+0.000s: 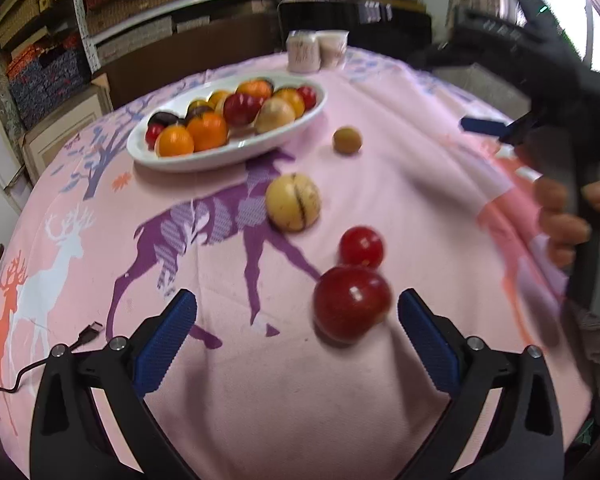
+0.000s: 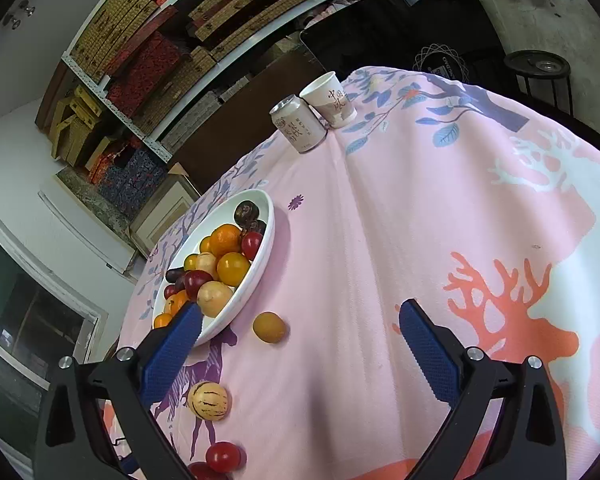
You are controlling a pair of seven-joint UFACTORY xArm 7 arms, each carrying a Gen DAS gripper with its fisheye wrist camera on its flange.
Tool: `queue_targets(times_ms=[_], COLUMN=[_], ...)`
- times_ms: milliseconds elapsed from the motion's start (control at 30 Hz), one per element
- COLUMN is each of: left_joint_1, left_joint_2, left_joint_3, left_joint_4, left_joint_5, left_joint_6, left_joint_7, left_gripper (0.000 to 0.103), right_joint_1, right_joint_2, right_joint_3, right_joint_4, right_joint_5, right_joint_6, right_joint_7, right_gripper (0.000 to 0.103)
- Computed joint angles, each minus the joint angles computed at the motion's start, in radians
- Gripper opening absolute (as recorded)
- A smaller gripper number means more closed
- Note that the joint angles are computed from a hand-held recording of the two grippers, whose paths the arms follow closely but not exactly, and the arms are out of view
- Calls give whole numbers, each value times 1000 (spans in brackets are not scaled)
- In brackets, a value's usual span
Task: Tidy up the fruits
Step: 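Move both open tools back toward the remaining fruits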
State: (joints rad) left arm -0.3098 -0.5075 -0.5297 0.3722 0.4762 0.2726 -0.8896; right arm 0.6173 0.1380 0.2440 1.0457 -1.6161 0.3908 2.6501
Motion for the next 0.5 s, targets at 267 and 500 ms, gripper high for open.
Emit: queue_targets(times_ms=[267,500], left_joint_1=[105,50], left_joint_2=[-247,-296], left_joint_3=[-99,74], left_joint_4=[-70,-169], left_joint_5=[38,-59], left_joint_6=[108,46], left_joint_7=[-158,-109], left_gripper=[99,99], right_joint_1=[-2,-5], right_joint_2=[-2,1], right_joint_3=[0,5], right_joint_4=[0,8], right_joint_5=[-21,-32], right_joint_6=[-10,-19], right_joint_7=[18,17], right_gripper=[100,100])
